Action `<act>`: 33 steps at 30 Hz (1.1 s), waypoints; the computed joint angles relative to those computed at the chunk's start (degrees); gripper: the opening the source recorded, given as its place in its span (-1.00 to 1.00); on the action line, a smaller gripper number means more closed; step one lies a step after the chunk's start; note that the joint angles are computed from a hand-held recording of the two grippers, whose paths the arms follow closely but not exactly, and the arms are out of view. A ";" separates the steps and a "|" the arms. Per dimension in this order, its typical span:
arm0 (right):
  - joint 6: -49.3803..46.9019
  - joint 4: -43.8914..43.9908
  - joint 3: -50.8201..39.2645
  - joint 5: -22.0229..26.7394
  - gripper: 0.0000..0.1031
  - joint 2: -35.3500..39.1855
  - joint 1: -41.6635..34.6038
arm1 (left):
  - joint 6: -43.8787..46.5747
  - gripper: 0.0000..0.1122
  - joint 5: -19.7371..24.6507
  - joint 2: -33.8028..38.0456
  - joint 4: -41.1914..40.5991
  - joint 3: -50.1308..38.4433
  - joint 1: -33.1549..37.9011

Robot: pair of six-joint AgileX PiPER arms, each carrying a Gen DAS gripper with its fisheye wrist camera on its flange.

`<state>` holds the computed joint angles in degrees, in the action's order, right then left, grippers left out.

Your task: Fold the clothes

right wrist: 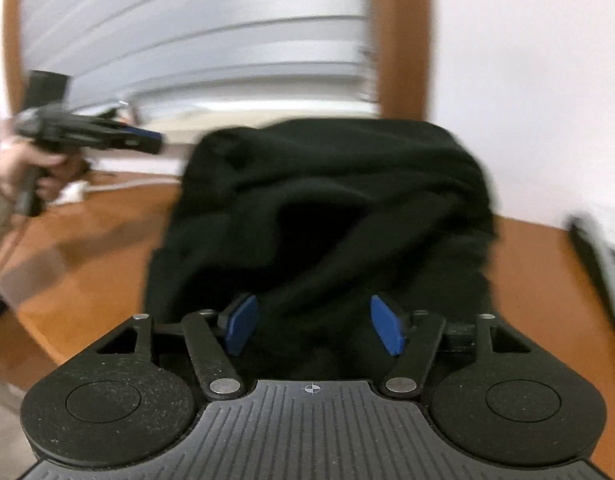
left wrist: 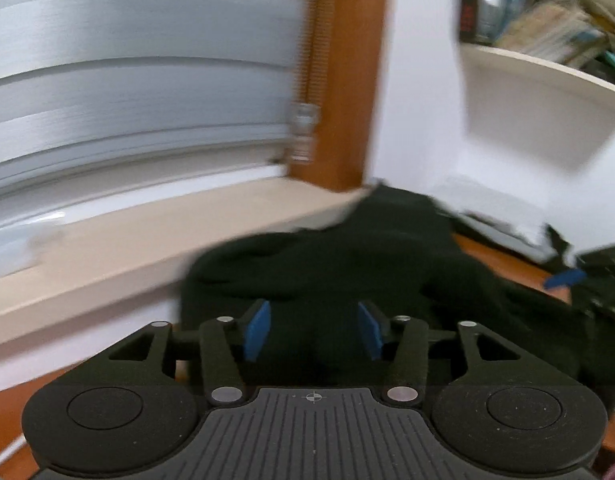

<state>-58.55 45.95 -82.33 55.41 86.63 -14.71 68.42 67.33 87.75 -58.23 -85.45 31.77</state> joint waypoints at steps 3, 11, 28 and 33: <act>-1.06 -2.29 3.01 -1.63 0.25 -1.21 -4.90 | -0.27 0.14 0.56 -2.64 -0.60 4.31 -5.31; -1.17 -5.09 5.64 -5.07 0.36 0.54 -12.00 | -6.81 0.27 -10.28 -4.51 4.61 10.84 -26.68; -2.91 -2.48 4.57 -7.18 0.56 8.67 -12.61 | -1.92 -0.92 -22.93 -4.73 4.42 13.15 -22.13; -7.48 -0.83 5.29 -6.96 -0.47 7.51 -11.93 | -1.57 -0.92 -19.79 -3.18 2.56 9.74 -16.61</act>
